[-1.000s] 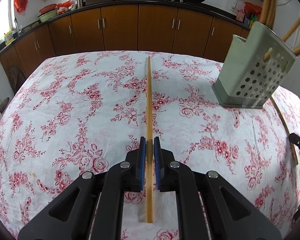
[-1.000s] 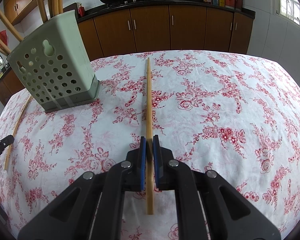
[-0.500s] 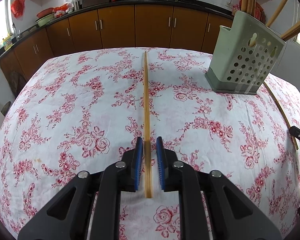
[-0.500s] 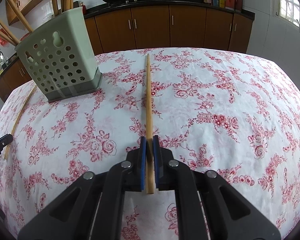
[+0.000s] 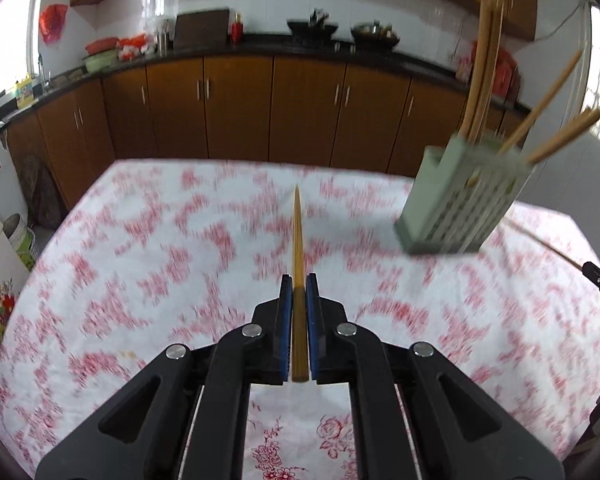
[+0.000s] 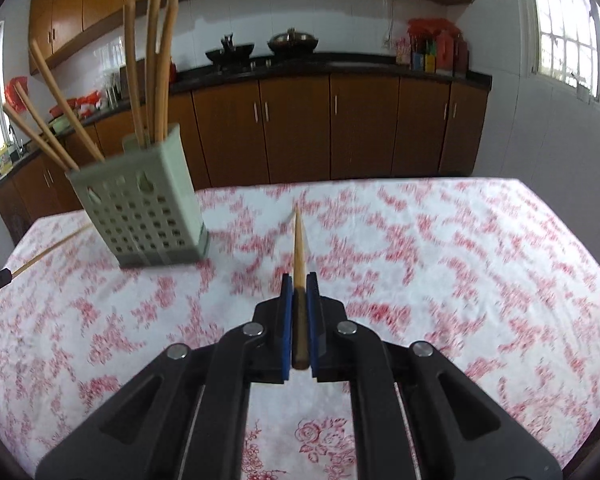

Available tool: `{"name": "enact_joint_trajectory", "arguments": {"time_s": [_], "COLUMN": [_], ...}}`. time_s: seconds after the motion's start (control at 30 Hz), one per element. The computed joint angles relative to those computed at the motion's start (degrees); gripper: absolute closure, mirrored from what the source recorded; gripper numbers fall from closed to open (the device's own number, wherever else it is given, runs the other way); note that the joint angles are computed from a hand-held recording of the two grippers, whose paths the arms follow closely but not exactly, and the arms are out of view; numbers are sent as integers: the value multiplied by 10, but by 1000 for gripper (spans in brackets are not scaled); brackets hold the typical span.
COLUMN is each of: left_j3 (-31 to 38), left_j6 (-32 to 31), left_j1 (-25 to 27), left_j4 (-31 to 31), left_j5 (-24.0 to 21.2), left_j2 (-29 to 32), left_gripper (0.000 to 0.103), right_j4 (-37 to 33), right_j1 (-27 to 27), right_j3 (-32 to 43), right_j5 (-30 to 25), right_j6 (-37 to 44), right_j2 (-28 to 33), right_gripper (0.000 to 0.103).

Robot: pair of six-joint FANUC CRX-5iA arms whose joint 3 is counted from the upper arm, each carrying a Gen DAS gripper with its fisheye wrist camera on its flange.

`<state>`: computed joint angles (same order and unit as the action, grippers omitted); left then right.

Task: Organize utensils
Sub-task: 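Lift both tools' chopsticks upright toward the green holder, then lower both chopsticks into the green holder from above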

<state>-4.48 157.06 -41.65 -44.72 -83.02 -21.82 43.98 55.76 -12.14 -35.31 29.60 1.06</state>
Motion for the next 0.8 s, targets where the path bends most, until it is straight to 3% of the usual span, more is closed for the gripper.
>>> {"name": "enact_joint_trajectory", "arguments": {"time_s": [0.43, 0.67, 0.8], "left_j3": [70, 93, 104], "left_j6": [29, 24, 17], "left_j1": [-99, -119, -135], "left_j4": [-137, -161, -176], "left_j5": [-57, -73, -79], "left_j2": [-9, -1, 2], "left_gripper": [96, 96, 96], "right_j4": [110, 117, 79], "right_j1": [-25, -23, -20], "right_j3": [-4, 2, 20], "right_j5": [55, 55, 54], "right_j6": [-73, -81, -53], "right_j2": [-38, -43, -44], "right_gripper": [95, 95, 95]}}
